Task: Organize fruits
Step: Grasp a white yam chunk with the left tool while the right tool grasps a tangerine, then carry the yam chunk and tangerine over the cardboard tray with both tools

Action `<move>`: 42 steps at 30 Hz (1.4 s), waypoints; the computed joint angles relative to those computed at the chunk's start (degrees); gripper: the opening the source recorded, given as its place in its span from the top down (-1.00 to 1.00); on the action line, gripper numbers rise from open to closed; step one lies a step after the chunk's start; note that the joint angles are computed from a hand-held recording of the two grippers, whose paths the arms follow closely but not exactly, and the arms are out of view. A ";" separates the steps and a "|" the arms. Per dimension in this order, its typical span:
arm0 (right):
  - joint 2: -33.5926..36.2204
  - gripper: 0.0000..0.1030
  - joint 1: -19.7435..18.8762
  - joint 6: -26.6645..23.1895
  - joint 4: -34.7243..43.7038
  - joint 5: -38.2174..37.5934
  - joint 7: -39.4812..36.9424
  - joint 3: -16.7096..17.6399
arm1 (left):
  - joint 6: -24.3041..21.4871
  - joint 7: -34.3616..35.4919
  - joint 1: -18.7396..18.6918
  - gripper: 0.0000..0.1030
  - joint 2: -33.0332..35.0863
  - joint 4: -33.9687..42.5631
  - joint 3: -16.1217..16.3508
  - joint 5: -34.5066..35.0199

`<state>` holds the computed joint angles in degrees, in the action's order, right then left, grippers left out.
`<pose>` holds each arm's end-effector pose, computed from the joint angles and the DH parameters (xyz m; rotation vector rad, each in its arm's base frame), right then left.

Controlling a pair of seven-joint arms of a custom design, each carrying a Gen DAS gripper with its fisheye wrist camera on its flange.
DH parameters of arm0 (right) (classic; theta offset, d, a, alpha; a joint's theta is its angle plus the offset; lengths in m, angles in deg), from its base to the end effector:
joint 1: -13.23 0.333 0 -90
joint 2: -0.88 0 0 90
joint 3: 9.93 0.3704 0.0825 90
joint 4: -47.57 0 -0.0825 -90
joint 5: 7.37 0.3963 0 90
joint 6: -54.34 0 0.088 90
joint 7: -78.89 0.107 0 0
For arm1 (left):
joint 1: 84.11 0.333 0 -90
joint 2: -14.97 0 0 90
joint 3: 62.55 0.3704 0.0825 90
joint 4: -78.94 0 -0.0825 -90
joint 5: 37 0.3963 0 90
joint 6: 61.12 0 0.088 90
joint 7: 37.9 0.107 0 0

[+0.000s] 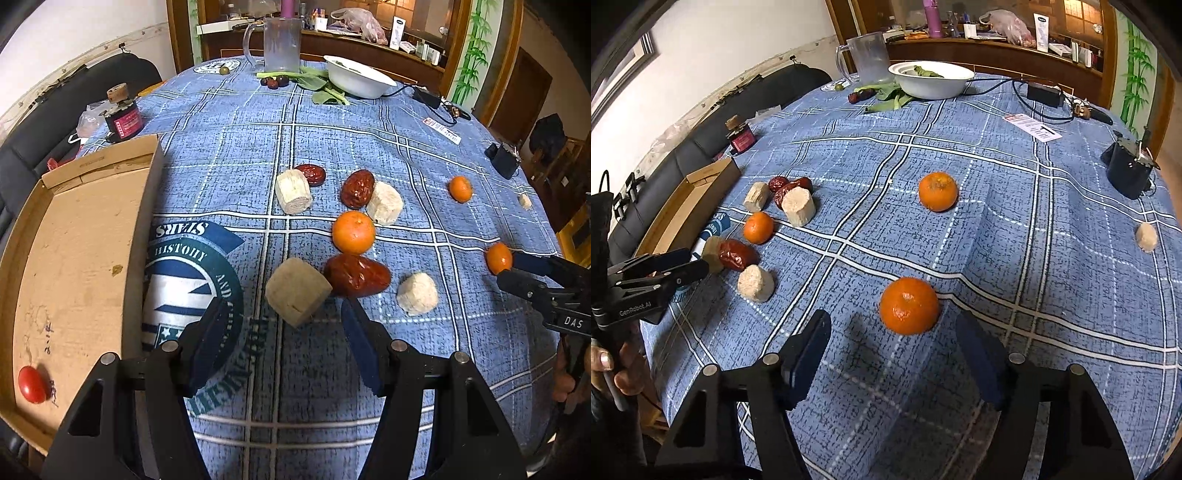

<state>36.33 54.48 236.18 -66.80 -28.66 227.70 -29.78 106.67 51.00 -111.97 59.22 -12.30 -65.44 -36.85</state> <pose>0.6104 0.3024 0.2530 -1.6796 1.9678 -0.4206 0.6799 -0.3941 0.2731 -1.4349 2.4062 -0.7305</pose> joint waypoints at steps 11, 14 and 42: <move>2.14 0.29 -1.65 -5.64 4.80 -3.72 0.97 1.35 | -3.18 1.89 2.52 0.10 3.64 5.10 -3.52 -0.46; 1.99 0.33 -1.41 -4.80 4.26 -5.50 2.58 0.74 | -2.40 3.85 2.83 0.27 3.53 4.57 -4.20 -2.43; 2.39 0.35 -2.68 -2.27 10.31 -5.03 -5.73 8.49 | 9.13 -1.97 -1.57 0.27 -6.82 -11.18 4.86 -4.23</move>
